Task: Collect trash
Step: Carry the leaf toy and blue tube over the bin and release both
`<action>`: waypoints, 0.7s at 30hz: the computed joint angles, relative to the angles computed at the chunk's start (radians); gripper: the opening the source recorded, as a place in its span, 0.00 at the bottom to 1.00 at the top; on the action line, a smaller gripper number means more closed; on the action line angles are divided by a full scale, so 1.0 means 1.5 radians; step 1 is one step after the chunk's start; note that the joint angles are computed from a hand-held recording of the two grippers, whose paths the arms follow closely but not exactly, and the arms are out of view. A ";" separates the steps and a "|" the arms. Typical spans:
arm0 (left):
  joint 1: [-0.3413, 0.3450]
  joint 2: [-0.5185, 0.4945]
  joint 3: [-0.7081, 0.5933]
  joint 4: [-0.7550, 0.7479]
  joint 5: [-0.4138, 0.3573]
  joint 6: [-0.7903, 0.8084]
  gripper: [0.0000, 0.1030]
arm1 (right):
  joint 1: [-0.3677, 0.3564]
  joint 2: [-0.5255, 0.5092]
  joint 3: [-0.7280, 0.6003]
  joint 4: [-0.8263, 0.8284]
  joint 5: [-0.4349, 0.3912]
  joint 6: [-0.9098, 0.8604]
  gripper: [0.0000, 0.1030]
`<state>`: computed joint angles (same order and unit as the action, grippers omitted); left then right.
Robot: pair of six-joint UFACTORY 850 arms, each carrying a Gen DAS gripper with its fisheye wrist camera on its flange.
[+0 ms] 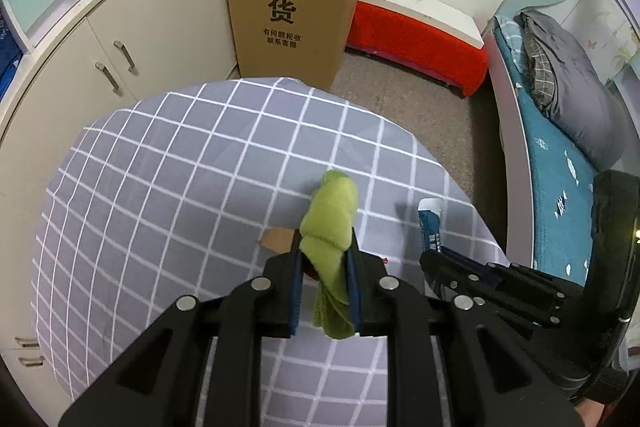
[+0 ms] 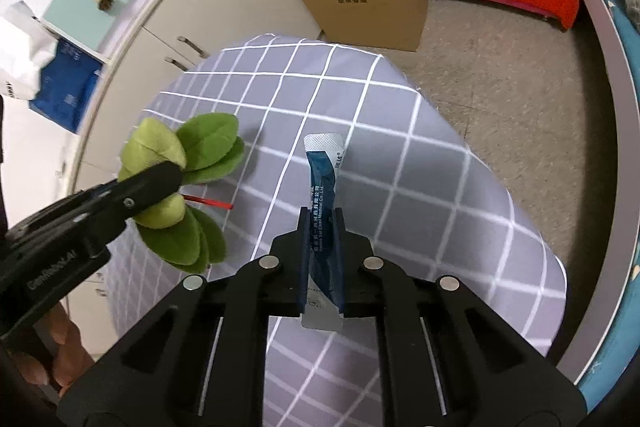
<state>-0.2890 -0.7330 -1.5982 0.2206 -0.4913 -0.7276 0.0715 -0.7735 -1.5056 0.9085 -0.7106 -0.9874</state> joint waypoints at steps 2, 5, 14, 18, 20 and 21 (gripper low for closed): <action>-0.012 0.014 0.013 0.001 0.002 -0.013 0.17 | -0.015 0.021 0.026 0.027 -0.009 -0.031 0.10; -0.035 0.032 0.028 0.023 0.002 -0.046 0.17 | -0.049 0.058 0.070 0.066 -0.034 -0.073 0.10; -0.146 0.059 0.026 0.084 -0.013 -0.133 0.17 | -0.173 0.149 0.176 0.116 -0.074 -0.172 0.10; -0.203 0.041 -0.016 0.088 -0.035 -0.131 0.18 | -0.248 0.188 0.214 0.128 -0.088 -0.207 0.10; -0.226 0.034 -0.034 0.085 -0.038 -0.123 0.18 | -0.281 0.203 0.225 0.132 -0.093 -0.224 0.10; -0.238 0.027 -0.047 0.085 -0.042 -0.119 0.18 | -0.297 0.210 0.230 0.136 -0.094 -0.232 0.10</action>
<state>-0.6466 -0.6921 -1.6680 0.3479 -0.5542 -0.9056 -0.3733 -0.4590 -1.1603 1.1124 -0.8517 -1.3350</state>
